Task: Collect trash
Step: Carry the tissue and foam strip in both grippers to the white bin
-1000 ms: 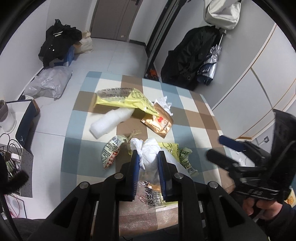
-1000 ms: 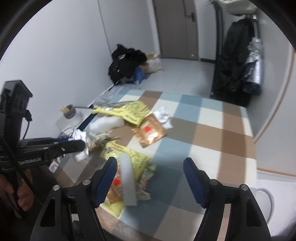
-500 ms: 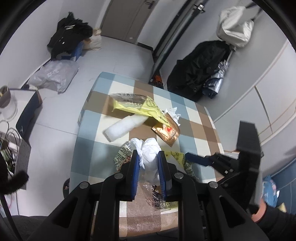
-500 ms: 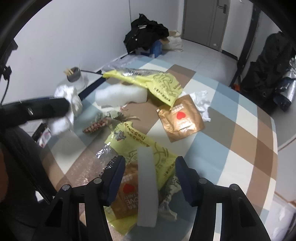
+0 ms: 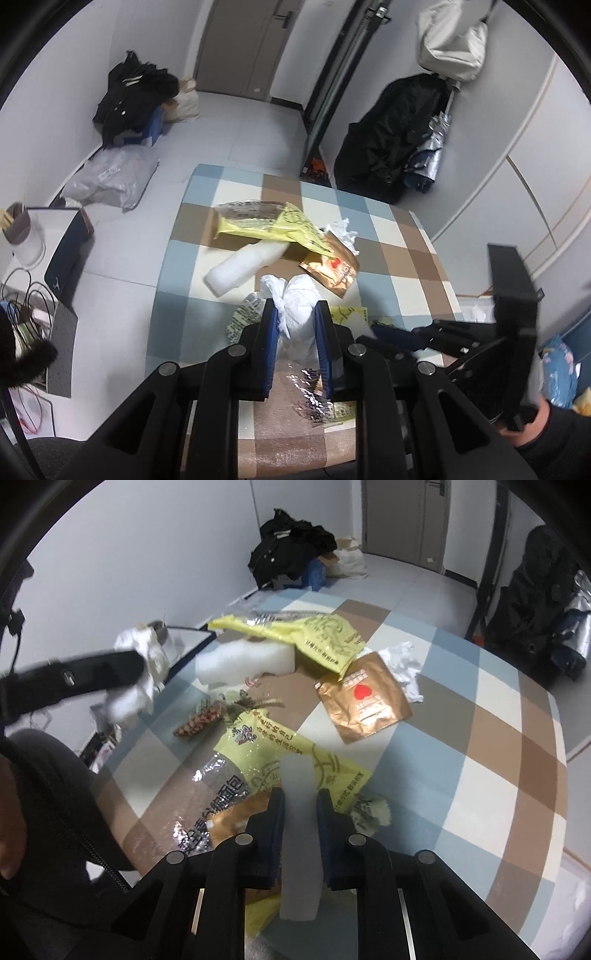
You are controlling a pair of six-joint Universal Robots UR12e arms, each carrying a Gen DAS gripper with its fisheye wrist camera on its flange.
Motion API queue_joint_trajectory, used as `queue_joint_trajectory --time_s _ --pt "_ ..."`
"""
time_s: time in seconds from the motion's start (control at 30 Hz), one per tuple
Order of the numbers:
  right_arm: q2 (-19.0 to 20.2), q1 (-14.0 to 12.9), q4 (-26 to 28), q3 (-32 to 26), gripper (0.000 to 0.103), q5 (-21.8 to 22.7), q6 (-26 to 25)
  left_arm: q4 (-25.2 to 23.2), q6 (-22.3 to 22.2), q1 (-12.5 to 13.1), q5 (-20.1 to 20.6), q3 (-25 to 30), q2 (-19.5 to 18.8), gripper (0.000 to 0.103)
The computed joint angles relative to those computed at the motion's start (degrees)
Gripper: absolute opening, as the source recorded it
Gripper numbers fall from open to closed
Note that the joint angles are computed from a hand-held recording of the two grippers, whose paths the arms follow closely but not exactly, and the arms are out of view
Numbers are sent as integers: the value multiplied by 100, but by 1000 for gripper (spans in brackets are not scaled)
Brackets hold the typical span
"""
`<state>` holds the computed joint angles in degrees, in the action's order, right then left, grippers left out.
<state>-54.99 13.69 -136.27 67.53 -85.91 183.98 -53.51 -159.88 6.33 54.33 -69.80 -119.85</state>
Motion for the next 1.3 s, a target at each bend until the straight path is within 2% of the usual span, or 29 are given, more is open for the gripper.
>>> queue_joint_trajectory --time_s 0.17,0.4,0.6,0.73,0.9,1.1,1.23,1.3 --pt "-302 -117 -588 409 16 239 356 -171 132 -15 -89 11 27 15" --pt "-798 -332 -1378 947 16 224 705 -140 222 -142 -221 36 131 15" --pt "-1383 -615 -2038 1526 16 33 1079 -613 640 -366 -789 224 231 15" --pt "-1886 -859 -2436 2089 16 -324 1426 -1246 1079 -595 -1218 529 209 15" --pt "-2369 -1139 -2536 2635 16 -845 1763 -2000 1548 -871 -1487 925 73 15" --pt "-2698 -1489 -2359 3153 16 -1228 2370 -3218 2340 -1353 -1276 1532 -272 15" --pt "-2762 -1768 -2176 3428 16 -1115 2824 -4076 2673 -1696 -908 2074 -667 15" --pt "-2751 -1879 -2125 3542 16 -1020 3020 -4310 2690 -1844 -670 2269 -849 15"
